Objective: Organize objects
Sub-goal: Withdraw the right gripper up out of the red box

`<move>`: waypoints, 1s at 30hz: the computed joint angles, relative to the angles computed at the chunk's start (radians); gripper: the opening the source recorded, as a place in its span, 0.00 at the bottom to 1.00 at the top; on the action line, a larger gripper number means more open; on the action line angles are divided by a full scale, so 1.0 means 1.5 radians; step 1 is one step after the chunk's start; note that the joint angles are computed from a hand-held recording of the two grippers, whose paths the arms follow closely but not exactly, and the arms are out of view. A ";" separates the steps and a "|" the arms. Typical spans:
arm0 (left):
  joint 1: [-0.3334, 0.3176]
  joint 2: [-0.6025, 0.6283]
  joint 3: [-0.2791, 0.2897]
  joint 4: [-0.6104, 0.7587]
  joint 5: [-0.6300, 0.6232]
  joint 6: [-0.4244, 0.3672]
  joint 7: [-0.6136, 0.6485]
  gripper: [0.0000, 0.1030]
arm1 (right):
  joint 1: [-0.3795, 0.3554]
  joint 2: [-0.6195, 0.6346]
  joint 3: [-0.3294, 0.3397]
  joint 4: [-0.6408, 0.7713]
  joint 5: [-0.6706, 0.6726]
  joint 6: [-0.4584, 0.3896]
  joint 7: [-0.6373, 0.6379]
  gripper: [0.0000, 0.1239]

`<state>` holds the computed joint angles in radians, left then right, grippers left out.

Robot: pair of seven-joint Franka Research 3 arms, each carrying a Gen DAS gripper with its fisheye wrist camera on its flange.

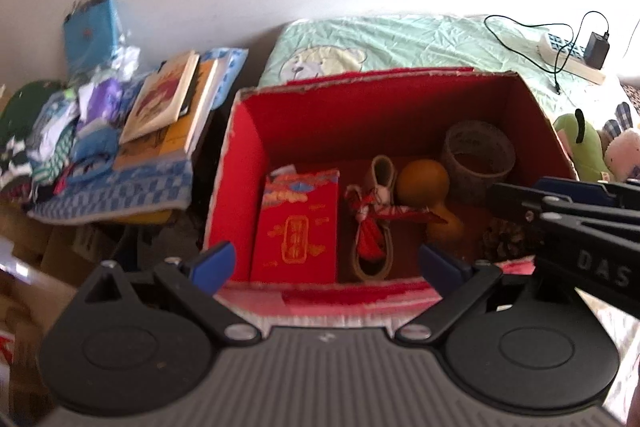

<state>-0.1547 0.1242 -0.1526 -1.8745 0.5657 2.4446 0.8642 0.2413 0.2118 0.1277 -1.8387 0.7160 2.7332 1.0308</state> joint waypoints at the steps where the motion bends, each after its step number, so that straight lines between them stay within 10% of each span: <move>1: -0.004 -0.004 -0.001 -0.003 0.006 -0.010 -0.013 0.96 | -0.006 -0.004 0.003 -0.004 0.011 -0.012 -0.015 0.33; 19: -0.042 -0.010 -0.029 -0.034 -0.036 -0.139 -0.120 0.96 | -0.014 -0.037 -0.024 -0.058 0.033 -0.116 -0.059 0.33; 30: -0.026 -0.023 -0.018 -0.024 -0.033 -0.110 -0.054 0.96 | 0.007 -0.050 -0.018 -0.042 0.025 -0.042 0.024 0.35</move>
